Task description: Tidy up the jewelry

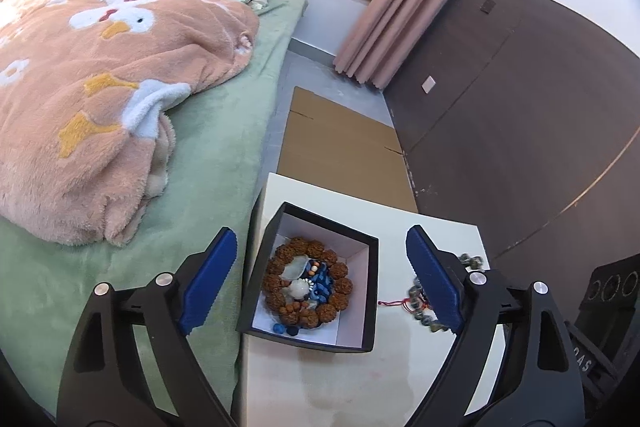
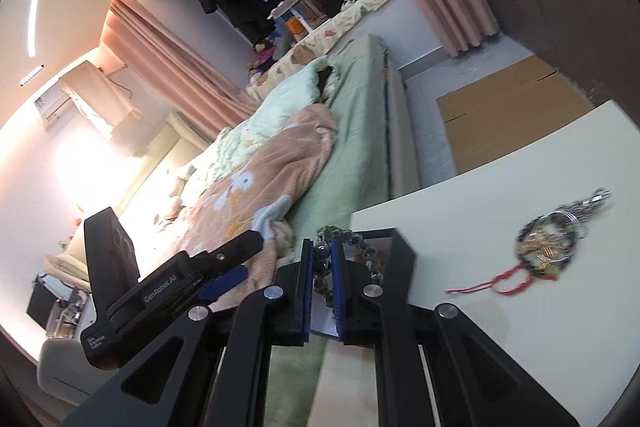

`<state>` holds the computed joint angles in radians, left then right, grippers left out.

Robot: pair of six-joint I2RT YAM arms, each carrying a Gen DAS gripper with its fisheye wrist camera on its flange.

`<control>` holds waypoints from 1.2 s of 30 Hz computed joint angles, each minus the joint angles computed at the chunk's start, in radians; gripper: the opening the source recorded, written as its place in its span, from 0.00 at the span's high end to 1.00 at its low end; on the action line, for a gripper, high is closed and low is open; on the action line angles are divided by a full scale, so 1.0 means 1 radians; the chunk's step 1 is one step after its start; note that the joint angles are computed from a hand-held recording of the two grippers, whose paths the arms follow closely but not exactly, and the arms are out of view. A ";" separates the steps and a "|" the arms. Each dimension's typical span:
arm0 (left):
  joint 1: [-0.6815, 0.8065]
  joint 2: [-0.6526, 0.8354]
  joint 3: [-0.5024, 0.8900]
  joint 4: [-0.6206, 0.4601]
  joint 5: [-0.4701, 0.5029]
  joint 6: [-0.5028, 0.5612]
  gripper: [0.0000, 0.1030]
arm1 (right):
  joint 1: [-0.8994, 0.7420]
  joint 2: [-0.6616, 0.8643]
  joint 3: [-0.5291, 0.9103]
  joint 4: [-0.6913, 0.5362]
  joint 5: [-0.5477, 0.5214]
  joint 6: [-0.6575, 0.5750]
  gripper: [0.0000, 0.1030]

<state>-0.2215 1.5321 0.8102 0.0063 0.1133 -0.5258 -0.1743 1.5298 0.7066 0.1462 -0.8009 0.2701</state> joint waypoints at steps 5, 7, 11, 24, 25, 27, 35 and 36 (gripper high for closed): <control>0.005 -0.004 -0.005 -0.003 -0.001 -0.001 0.16 | 0.047 0.031 0.012 0.003 0.055 0.002 0.56; 0.007 -0.002 -0.005 -0.005 0.004 0.000 0.16 | 0.036 0.018 -0.003 0.029 0.102 0.023 0.33; 0.006 -0.003 -0.004 -0.010 0.009 0.003 0.16 | -0.018 0.000 0.011 -0.024 0.105 -0.008 0.33; -0.093 0.027 0.026 -0.027 -0.034 0.011 0.14 | -0.203 0.041 0.096 -0.273 0.117 -0.144 0.25; -0.103 0.033 0.030 -0.026 -0.037 0.011 0.14 | -0.211 0.047 0.102 -0.281 0.123 -0.150 0.25; -0.129 0.044 0.040 -0.026 -0.047 0.014 0.14 | -0.235 0.054 0.109 -0.295 0.124 -0.161 0.24; -0.222 0.098 0.073 -0.004 -0.052 0.014 0.14 | -0.325 0.117 0.164 -0.355 0.134 -0.185 0.17; -0.233 0.108 0.080 -0.003 -0.056 0.018 0.14 | -0.339 0.132 0.177 -0.368 0.133 -0.189 0.17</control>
<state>-0.4546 1.6398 0.8907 0.0033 0.0578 -0.5082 -0.5129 1.6614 0.8832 -0.2215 -0.6674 0.0811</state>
